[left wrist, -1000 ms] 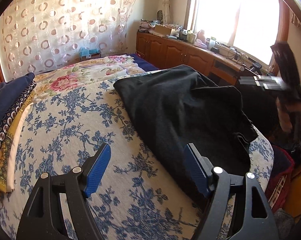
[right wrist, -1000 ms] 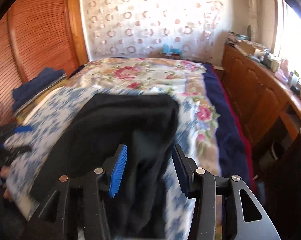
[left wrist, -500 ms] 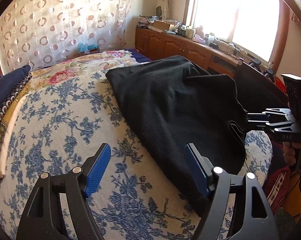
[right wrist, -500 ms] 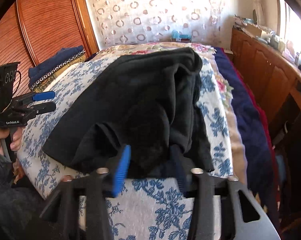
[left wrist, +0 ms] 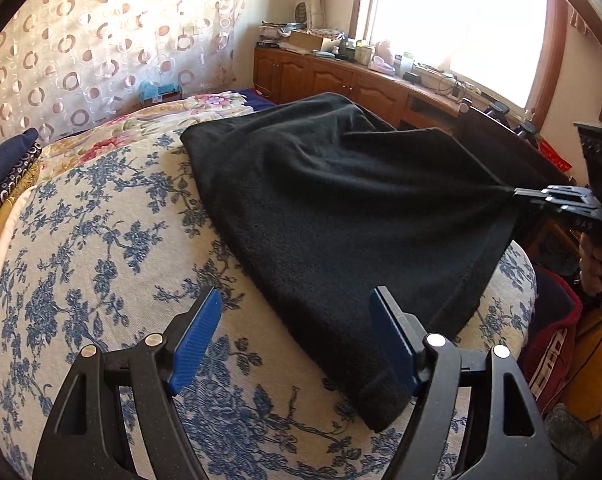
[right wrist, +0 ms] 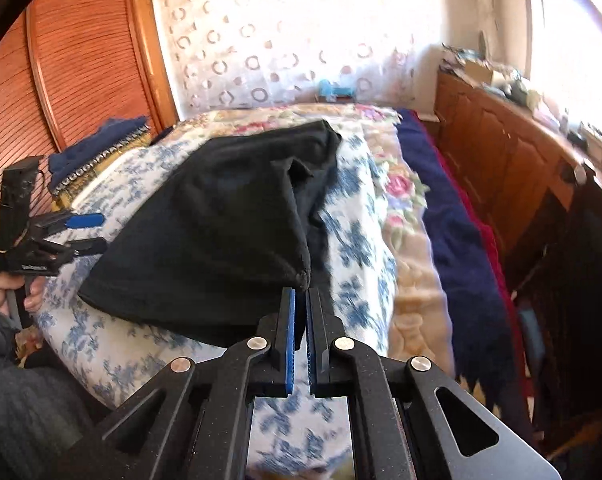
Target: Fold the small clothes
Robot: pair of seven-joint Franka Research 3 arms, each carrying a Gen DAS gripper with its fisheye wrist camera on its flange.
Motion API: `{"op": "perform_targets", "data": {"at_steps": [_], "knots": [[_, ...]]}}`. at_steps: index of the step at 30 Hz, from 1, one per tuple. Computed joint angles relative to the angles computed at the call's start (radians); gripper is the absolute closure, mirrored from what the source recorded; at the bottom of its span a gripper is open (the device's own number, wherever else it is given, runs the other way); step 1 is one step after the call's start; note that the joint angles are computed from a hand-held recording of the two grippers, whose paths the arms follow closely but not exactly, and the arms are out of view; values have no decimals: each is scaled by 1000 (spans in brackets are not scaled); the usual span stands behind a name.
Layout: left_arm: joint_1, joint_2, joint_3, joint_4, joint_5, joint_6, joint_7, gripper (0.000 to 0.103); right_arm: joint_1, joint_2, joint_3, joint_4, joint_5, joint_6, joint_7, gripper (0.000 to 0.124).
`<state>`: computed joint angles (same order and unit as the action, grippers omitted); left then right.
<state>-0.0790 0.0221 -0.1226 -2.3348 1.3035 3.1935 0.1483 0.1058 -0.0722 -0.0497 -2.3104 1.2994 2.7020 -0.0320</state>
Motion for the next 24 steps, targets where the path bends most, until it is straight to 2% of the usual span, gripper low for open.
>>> {"op": "perform_targets", "data": {"at_steps": [3,6,8,10,11,13,17,22,24], "knots": [[-5,-1,-5,-10,-17,-3,19,26,5,13,10,-13,-36,38,12,119],[-7,-2,-6,-20,-31,-1,32,26,25,25,28,-3,-16,87,37,118],[-9,0,-7,-22,-33,-1,32,26,33,37,30,13,33,94,12,106],[-11,2,-6,-25,-37,-1,34,26,37,43,34,25,83,106,-13,74],[-11,2,-5,-26,-39,1,35,26,38,55,36,37,106,111,-23,69],[-13,3,-5,-31,-55,2,49,26,38,90,43,67,147,115,-48,67],[-15,4,1,-28,-13,14,15,28,31,154,61,106,109,104,4,67],[-13,1,4,-41,-26,49,25,46,23,191,82,126,90,110,26,67],[-11,-1,-5,-62,-115,61,113,52,19,192,88,126,97,112,18,67]]}}
